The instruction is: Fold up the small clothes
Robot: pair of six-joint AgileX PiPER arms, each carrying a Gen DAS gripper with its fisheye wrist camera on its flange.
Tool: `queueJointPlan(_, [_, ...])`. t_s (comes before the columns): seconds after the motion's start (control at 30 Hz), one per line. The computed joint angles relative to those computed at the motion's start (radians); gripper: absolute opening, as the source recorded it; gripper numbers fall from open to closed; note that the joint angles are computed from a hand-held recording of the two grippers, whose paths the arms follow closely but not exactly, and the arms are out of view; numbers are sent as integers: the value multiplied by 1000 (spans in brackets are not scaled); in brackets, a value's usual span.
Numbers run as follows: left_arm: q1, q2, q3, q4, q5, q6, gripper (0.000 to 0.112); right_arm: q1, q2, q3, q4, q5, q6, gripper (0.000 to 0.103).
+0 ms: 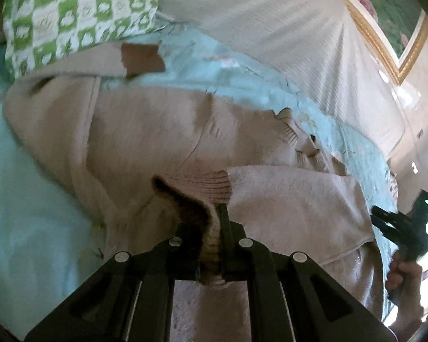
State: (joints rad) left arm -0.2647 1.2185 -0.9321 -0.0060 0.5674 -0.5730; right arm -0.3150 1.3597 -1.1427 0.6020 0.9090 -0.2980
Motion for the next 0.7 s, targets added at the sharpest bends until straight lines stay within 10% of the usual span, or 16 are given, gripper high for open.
queueJointPlan(0.13, [-22,-2,20,37,-3,-37,7,37,124,-70,-53,10,9,51])
queueJointPlan(0.2, [-36,19,-5,59,9,-51,7,53,146,-89,-68,26,-19,8])
queueJointPlan(0.53, [-34,85,-34,34,-15,2,9,76,110,-94,-218,-13,92,10])
queueJointPlan(0.7, [0,-18,15,58,13,-5,16,48,4,-42,-194,-11,128,39])
